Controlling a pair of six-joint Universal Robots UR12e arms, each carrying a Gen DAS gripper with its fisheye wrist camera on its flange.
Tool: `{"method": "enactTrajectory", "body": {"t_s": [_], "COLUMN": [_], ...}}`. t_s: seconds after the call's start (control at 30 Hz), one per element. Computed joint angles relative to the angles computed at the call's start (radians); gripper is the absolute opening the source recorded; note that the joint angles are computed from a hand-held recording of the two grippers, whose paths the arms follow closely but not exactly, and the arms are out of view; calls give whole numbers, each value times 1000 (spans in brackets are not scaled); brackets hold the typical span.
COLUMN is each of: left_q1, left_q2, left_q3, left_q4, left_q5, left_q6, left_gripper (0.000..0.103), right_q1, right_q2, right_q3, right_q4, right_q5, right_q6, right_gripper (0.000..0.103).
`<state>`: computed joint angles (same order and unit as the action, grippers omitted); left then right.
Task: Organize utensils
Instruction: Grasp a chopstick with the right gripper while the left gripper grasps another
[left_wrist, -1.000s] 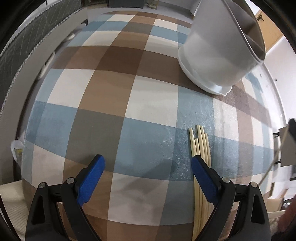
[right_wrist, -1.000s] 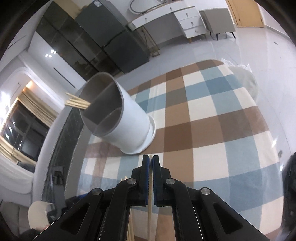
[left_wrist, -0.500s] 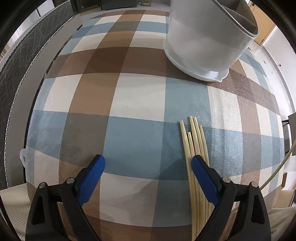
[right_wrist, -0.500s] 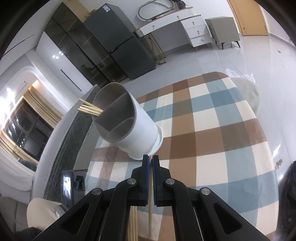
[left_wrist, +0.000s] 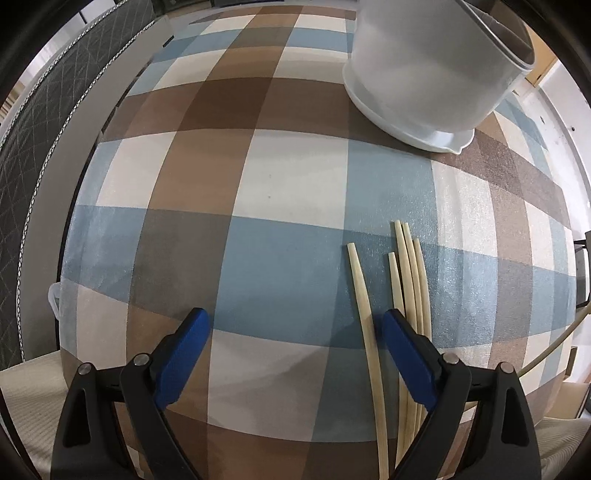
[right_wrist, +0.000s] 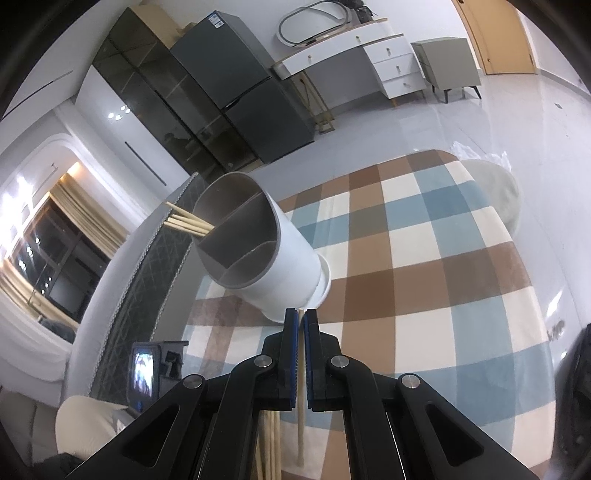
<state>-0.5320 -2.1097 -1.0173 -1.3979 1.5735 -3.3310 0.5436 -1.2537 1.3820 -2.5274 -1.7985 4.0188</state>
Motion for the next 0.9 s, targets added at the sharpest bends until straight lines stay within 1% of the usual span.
{"method": "enactTrajectory", "body": {"t_s": [0.03, 0.07, 0.1, 0.13, 0.17, 0.23, 0.27, 0.3, 0.33, 0.37, 0.4, 0.43, 0.47, 0.5, 0.53, 0.57, 0.6, 0.67, 0.7, 0.73, 0.8, 0.83, 0.9], "left_q1": [-1, 3, 1, -1, -5, -10, -12, -15, -19, -22, -26, -30, -33, -29, -18, -11, -5, 2, 5, 10, 19, 17, 22], "left_q2": [1, 1, -1, -8, -19, -28, -32, -39, -48, -56, -64, -75, -83, -85, -83, -78, -68, -36, -14, 0, 34, 42, 81], "left_q3": [0, -3, 1, 12, 28, 44, 50, 63, 81, 96, 110, 131, 144, 147, 140, 132, 117, 67, 36, 16, -32, -45, -106], "left_q4": [6, 12, 20, 21, 18, 24, 24, 17, 1, -11, -22, -39, -45, -41, -31, -24, 4, 109, 181, 236, 346, 391, 515], "left_q5": [0, -3, -4, -6, -6, -6, -3, -1, 1, 1, -1, -5, 4, -21, -76, -105, -122, -141, -147, -148, -185, -185, -207], "left_q6": [4, 12, 28, 37, 37, 48, 51, 46, 33, 28, 36, 48, 42, 26, 12, 5, -3, 4, 17, 27, 24, 19, 20], "left_gripper": [82, 80, 75, 69, 66, 53, 50, 42, 32, 25, 7, 1, 1, 0, 0, 0, 0, 0, 0, 0, 0, 0, 0], "right_q1": [0, 1, 1, 0, 1, 1, 2, 2, 2, 2, 3, 4, 6, 7, 9, 11, 14, 20, 25, 29, 41, 46, 61], "right_q2": [0, 0, 0, 0, 0, 0, 0, -1, -1, -1, 0, 0, 1, 1, 0, -1, -2, -2, -1, 1, 7, 10, 17], "right_q3": [-1, -1, 0, -1, -1, -1, -1, 0, 0, 1, 0, -2, -4, -4, -3, -3, -3, -3, -6, -9, -20, -26, -36], "right_q4": [-1, -3, -6, -7, -9, -11, -10, -9, -12, -14, -13, -8, -3, 0, 2, 7, 9, 3, -1, -3, -13, -16, -30], "right_q5": [-1, -1, -1, -1, -1, -3, -6, -8, -7, -9, -15, -21, -27, -32, -35, -40, -48, -61, -72, -81, -108, -120, -151], "right_q6": [-1, -1, -1, 0, -1, -5, -7, -8, -6, -6, -8, -11, -15, -18, -22, -25, -27, -32, -40, -48, -74, -86, -117], "right_gripper": [3, 3, 3, 3, 3, 3, 3, 3, 3, 3, 3, 3, 3, 3, 3, 3, 3, 3, 3, 3, 2, 2, 2]}}
